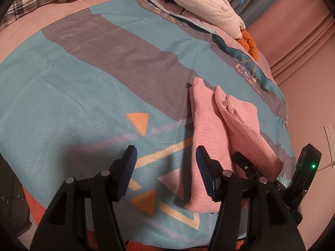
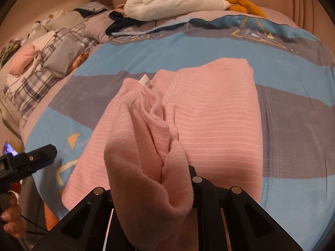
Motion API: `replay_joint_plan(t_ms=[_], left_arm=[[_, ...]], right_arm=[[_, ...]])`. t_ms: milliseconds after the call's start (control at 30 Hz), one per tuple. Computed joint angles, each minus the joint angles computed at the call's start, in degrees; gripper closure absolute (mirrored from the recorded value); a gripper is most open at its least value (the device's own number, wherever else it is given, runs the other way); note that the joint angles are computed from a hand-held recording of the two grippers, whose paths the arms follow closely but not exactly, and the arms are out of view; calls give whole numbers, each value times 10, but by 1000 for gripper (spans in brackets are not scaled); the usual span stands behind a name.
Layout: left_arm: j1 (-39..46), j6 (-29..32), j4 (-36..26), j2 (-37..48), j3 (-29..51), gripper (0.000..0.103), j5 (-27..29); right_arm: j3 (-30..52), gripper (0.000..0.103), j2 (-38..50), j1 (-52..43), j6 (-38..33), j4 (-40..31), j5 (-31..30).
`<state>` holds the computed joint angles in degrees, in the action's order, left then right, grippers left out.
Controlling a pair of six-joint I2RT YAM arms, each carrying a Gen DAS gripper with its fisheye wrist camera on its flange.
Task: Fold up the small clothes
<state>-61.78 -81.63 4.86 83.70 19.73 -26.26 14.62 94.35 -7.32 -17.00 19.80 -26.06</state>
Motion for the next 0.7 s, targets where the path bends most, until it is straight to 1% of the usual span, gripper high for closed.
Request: replay_joint_plan(t_ms=[100, 133, 200, 233, 267, 367, 400, 467, 533, 600, 667, 700], left_arm=[[-4, 0, -13, 3, 9, 42, -7], [-6, 1, -17, 4, 11, 42, -10], [-8, 5, -20, 5, 16, 41, -10], [-7, 9, -21, 6, 19, 41, -10], [-6, 13, -21, 6, 21, 41, -9], [-2, 25, -18, 9, 27, 39, -6], [0, 30, -16, 9, 29, 39, -4], [4, 42, -11, 7, 32, 39, 1], [6, 52, -5, 6, 36, 38, 4], [11, 70, 8, 5, 39, 38, 11], [19, 90, 28, 7, 42, 38, 23], [22, 99, 35, 8, 44, 38, 31]], right_arm=[[5, 86, -16, -20, -23, -36, -21], [7, 83, -24, -29, -33, -54, -31], [12, 74, -40, -49, -52, -90, -53], [14, 65, -52, -65, -69, -117, -69], [14, 59, -67, -83, -87, -142, -84], [14, 51, -103, -128, -133, -196, -115], [16, 49, -119, -153, -160, -228, -130], [19, 42, -136, -194, -191, -264, -152], [22, 37, -140, -234, -223, -282, -172], [30, 37, -129, -266, -244, -292, -179], [41, 37, -113, -288, -249, -302, -180], [51, 37, -103, -302, -257, -318, -187]])
